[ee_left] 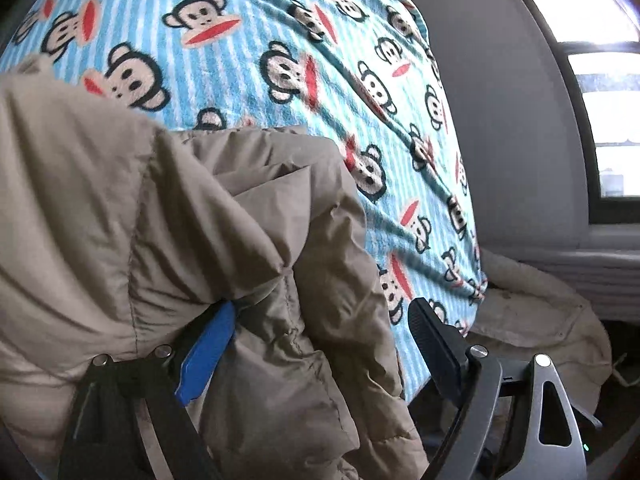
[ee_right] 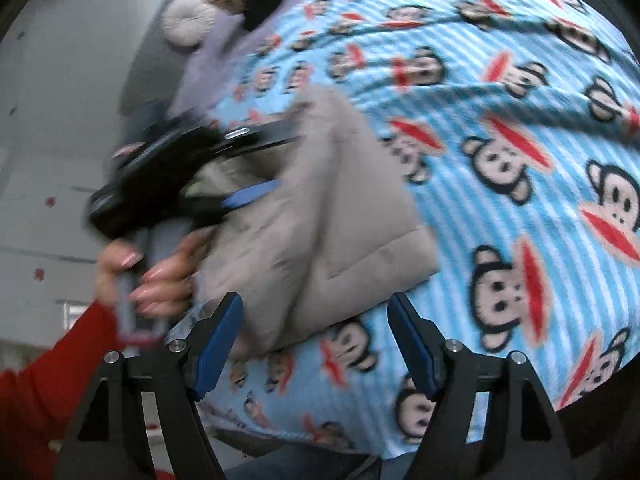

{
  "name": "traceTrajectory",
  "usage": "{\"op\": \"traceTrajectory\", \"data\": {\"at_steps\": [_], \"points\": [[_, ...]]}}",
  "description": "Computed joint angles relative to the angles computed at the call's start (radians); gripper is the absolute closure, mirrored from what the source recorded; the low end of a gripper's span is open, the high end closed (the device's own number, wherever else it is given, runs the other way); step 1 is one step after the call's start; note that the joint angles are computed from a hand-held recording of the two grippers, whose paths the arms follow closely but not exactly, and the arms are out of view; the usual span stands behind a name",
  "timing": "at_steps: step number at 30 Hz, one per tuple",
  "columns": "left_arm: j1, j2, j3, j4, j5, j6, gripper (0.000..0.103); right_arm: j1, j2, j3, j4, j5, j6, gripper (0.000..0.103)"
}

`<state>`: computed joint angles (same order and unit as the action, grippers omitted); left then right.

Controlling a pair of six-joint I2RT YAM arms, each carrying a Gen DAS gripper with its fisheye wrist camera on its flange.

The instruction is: Fold large clothes

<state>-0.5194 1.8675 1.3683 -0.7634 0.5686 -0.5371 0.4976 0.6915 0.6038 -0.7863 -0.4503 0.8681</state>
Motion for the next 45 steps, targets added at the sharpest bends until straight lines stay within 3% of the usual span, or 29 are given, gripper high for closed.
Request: {"op": "traceTrajectory", "data": {"at_steps": [5,6,7,8,12,16,20,25,31,35,39,42,45], "points": [[-0.025,-0.010,0.062,-0.073,-0.068,0.052,0.016,0.157,0.158,-0.001,0.187,0.086,0.121,0.027],[-0.030,-0.041,0.067,-0.076,-0.118,0.069,0.016,0.170,0.196,0.007,0.188,0.118,0.128,0.035],[-0.031,-0.074,0.066,-0.081,-0.167,0.089,0.016,0.173,0.233,0.008,0.207,0.138,0.127,0.079],[-0.027,-0.114,0.059,-0.090,-0.217,0.112,0.016,0.172,0.273,0.019,0.204,0.149,0.115,0.086],[0.051,-0.247,0.003,-0.096,-0.444,0.195,0.016,0.215,0.316,0.055,0.122,0.262,0.047,0.086],[0.169,-0.239,-0.074,-0.084,-0.574,0.278,0.016,0.217,0.323,0.032,0.094,0.265,0.028,0.086],[0.151,-0.185,-0.112,0.012,-0.607,0.259,0.016,0.215,0.309,0.009,0.069,0.258,0.031,0.086],[0.019,-0.023,-0.016,0.073,-0.678,0.223,0.016,0.148,0.329,-0.047,0.087,0.216,0.010,0.086],[-0.036,0.104,0.120,0.013,-0.714,0.202,0.016,-0.009,0.318,-0.103,0.092,0.101,-0.050,0.086],[-0.020,0.090,0.111,0.000,-0.702,0.203,0.016,-0.154,0.235,-0.051,-0.046,0.034,-0.154,0.085],[-0.019,0.078,0.108,-0.015,-0.707,0.197,0.016,-0.255,0.166,0.068,-0.152,0.052,-0.254,0.085],[-0.021,0.078,0.127,-0.046,-0.717,0.186,0.016,-0.263,0.225,0.137,-0.107,0.022,-0.306,0.085],[-0.021,0.062,0.151,-0.104,-0.727,0.170,0.016,-0.146,0.348,0.191,-0.040,0.064,-0.305,0.085]]}}
